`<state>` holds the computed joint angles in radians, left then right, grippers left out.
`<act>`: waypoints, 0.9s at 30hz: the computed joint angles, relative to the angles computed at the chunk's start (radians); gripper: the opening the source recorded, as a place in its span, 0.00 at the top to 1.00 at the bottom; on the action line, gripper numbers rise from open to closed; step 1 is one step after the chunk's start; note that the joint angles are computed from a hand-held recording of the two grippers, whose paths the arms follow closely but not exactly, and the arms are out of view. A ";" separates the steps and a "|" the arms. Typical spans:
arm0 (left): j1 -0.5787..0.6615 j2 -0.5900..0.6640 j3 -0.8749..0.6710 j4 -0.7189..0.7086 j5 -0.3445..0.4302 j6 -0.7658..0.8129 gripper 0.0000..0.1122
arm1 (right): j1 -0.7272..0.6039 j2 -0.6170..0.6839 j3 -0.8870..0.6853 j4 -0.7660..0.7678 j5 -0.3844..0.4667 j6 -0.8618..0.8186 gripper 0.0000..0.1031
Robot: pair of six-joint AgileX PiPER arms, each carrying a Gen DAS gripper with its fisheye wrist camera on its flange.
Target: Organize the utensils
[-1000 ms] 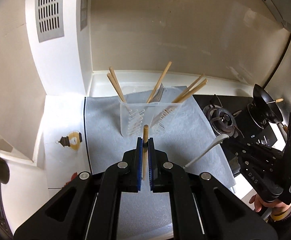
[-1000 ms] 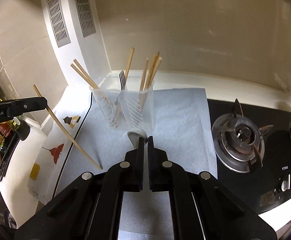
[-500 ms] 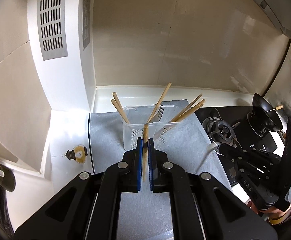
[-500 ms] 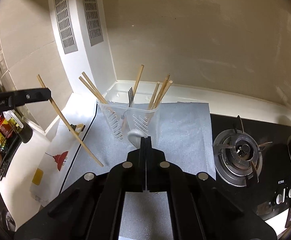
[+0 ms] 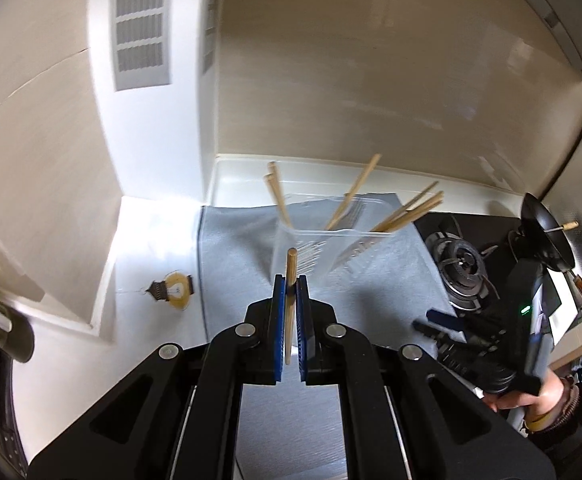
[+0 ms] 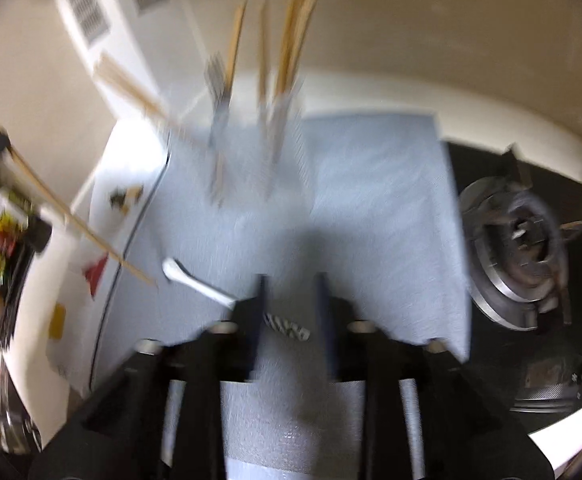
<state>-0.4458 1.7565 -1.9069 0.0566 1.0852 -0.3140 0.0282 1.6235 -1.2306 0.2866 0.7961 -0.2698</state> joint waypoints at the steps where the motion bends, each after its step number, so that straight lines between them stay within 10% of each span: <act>1: 0.011 -0.009 0.017 0.004 -0.001 -0.005 0.95 | 0.014 0.029 -0.005 -0.010 0.010 -0.007 0.64; 10: 0.089 -0.064 0.083 0.040 0.007 -0.042 0.95 | 0.123 0.196 -0.038 -0.081 0.002 -0.055 0.60; 15: 0.115 -0.080 0.104 0.060 0.006 -0.061 0.95 | 0.167 0.215 -0.060 -0.192 0.023 -0.008 0.85; 21: 0.111 -0.073 0.107 0.049 -0.001 -0.063 0.95 | 0.092 0.093 0.080 -0.185 0.099 0.008 0.89; 27: 0.087 -0.045 0.085 0.035 -0.004 -0.046 0.95 | 0.038 -0.005 0.131 -0.153 0.106 -0.008 0.57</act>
<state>-0.3585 1.7110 -1.8220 0.0912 1.0809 -0.3600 0.0661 1.6189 -1.0995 0.1337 0.9020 -0.2777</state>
